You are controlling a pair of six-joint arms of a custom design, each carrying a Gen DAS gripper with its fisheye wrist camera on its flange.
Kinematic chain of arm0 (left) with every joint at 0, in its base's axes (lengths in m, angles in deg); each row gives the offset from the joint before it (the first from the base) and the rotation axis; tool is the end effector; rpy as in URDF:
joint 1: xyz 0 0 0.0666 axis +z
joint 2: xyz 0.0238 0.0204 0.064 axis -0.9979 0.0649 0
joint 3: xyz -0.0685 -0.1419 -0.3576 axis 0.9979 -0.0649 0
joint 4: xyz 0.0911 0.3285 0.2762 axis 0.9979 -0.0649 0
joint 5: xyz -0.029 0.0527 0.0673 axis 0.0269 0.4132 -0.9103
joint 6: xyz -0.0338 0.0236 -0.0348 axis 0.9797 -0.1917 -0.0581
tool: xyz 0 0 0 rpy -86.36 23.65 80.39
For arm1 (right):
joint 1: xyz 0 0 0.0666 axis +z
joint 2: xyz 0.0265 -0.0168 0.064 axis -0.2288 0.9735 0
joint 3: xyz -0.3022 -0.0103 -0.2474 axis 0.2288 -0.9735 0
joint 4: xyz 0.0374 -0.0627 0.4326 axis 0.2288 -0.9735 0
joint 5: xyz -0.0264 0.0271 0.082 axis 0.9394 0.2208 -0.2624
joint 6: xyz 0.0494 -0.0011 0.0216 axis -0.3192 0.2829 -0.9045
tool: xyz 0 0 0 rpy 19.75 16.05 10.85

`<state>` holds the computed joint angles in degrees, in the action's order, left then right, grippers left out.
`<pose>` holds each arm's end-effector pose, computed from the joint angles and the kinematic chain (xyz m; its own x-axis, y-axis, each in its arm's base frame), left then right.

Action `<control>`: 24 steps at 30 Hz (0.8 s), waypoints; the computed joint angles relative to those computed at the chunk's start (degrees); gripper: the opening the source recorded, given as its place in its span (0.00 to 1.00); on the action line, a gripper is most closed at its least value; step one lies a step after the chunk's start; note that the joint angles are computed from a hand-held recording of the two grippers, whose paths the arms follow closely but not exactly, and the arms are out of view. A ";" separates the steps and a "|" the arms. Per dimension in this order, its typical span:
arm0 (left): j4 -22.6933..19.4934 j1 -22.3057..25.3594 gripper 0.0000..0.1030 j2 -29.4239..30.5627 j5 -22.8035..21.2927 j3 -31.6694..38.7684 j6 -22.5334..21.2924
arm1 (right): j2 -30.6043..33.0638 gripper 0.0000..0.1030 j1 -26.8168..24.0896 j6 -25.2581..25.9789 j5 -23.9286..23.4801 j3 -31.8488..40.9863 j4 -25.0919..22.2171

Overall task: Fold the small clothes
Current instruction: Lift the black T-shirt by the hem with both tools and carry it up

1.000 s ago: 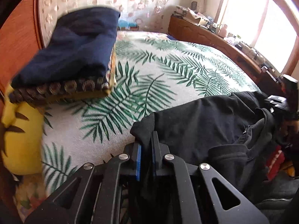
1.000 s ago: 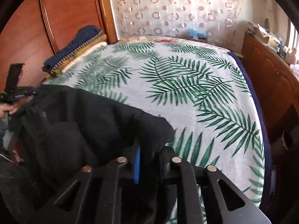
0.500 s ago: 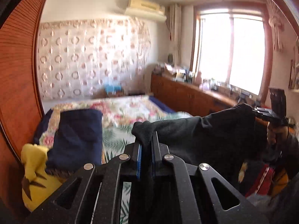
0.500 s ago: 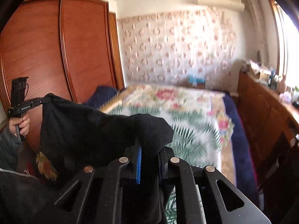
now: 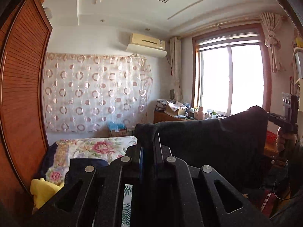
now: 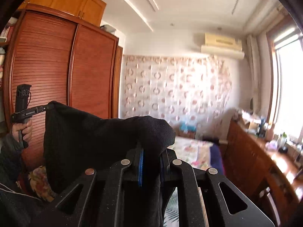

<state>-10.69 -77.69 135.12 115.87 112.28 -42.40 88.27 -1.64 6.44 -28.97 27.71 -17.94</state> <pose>0.3887 0.0381 0.5955 -0.1533 -0.0183 -0.9880 0.4222 0.9028 -0.0822 0.2560 0.0575 0.6057 -0.0095 -0.1577 -0.9874 -0.3501 0.9255 -0.1444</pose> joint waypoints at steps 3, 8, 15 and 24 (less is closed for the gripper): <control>0.82 -0.93 0.08 3.27 -2.24 2.38 -0.45 | 0.05 0.12 -0.43 0.87 0.53 1.38 0.51; 1.95 -4.54 0.08 10.78 -8.69 5.77 -2.58 | 7.55 0.12 -0.60 2.46 3.21 5.04 1.11; -0.44 -8.46 0.08 29.88 -17.74 16.44 -5.97 | 25.60 0.12 -0.98 2.05 7.50 13.17 -0.54; -6.74 -11.71 0.09 44.01 -24.26 28.18 -7.84 | 46.59 0.12 -2.26 -2.37 6.87 26.57 -4.96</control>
<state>-17.44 -89.39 179.13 91.61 140.46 -50.25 134.86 -3.90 4.07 -22.10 54.28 -22.90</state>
